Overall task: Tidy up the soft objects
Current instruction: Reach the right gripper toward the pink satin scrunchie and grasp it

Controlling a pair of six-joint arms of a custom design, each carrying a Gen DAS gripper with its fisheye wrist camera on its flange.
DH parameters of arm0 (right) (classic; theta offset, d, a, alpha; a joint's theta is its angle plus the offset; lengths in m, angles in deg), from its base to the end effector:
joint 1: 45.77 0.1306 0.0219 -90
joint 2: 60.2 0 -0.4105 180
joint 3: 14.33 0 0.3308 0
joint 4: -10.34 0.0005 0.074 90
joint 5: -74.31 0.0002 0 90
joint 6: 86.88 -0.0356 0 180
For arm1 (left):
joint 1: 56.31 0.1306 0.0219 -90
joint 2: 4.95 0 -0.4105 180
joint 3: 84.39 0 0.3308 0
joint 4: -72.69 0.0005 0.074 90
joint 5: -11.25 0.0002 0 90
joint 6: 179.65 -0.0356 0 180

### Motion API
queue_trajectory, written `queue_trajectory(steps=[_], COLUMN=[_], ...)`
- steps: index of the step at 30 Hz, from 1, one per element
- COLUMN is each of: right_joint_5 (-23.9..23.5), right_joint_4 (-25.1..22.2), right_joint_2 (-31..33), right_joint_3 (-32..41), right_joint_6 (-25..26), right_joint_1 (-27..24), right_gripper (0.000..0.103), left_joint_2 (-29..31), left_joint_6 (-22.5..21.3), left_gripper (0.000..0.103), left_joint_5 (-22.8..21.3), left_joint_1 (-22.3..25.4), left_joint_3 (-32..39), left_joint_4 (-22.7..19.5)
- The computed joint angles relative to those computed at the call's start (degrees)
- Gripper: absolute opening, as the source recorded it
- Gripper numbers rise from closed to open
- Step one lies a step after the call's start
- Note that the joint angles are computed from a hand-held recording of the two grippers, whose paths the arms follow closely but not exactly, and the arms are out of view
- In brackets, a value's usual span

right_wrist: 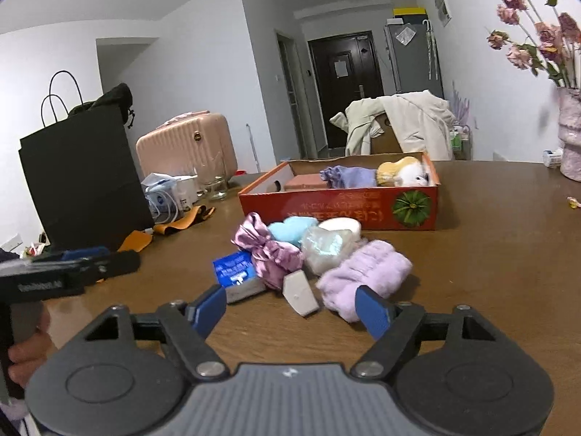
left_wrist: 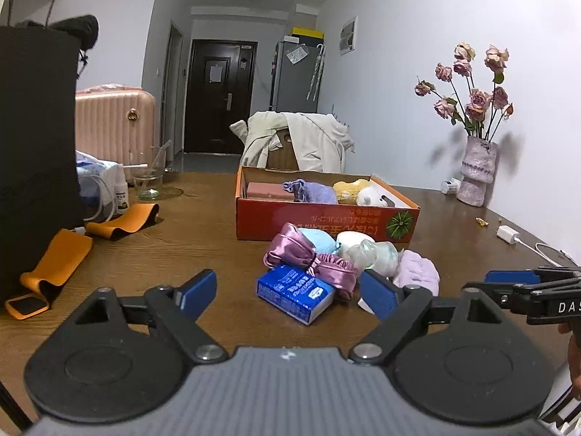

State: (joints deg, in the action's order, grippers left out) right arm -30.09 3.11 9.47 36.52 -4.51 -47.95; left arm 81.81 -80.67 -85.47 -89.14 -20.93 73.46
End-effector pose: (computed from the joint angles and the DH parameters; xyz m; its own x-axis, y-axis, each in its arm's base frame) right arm 0.2899 -0.0027 0.3610 -0.4597 0.1462 -0.8760 -0.1265 0.9655 0.2275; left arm 0.3410 -0.2157 0.3675 -0.3879 0.0658 -0.9194 0.3919 0.9146 -0.0999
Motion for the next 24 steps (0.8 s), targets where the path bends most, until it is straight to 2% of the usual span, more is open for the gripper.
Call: queue_trajectory(steps=[1,3,8,14,16,18,19,20,21,22,23,24], right_joint_5=[-0.44,-1.06,3.73,10.55,9.88,9.53,9.44,9.04,8.68,8.58,7.85,7.60], right_joint_4=[0.21,0.27,1.90,1.98,1.28,2.22,2.35,2.07,1.72,0.93,-0.19,-0.74], right_joint_2=[1.21,4.55,14.65,24.17,26.02,27.03,27.16,27.18,27.19,27.08,26.98,26.52], right_joint_3=[0.79,3.16,9.60,16.20,17.35,17.39,17.48,17.73,18.05,18.39,18.86,18.97], right_joint_6=[-0.67,-1.17,-1.18,1.28,1.36,1.67,1.81,1.95,2.26,2.70,3.07,3.56], right_joint_1=[0.43,1.51,5.56,8.81,8.80,8.89,8.93,8.89,8.80,8.79,8.79,8.92], right_gripper=[0.072,0.067,0.057,0.055,0.055,0.054,0.052,0.038,0.020,0.015,0.013,0.012], left_joint_2=[0.92,3.73,12.54,23.03,26.11,28.81,29.10,28.99,28.55,28.11,27.42,26.51], left_joint_6=[0.10,0.06,0.07,1.81,2.45,2.99,3.71,3.70,3.62,3.95,4.73,5.23], left_gripper=[0.081,0.071,0.068,0.068,0.068,0.055,0.054,0.046,0.039,0.036,0.024,0.023], left_joint_5=[0.91,2.43,6.82,15.28,18.26,21.30,22.07,22.98,24.21,25.30,26.10,26.50], left_joint_1=[0.53,1.69,4.77,7.80,8.48,9.10,9.36,9.61,9.85,10.01,10.11,10.02], left_joint_3=[0.76,3.23,12.38,25.47,29.63,33.56,33.76,33.61,33.40,33.25,32.77,32.04], left_joint_4=[-0.02,-0.04,-2.11,-9.35,-13.46,-18.45,-18.43,-18.29,-18.32,-18.32,-17.87,-16.97])
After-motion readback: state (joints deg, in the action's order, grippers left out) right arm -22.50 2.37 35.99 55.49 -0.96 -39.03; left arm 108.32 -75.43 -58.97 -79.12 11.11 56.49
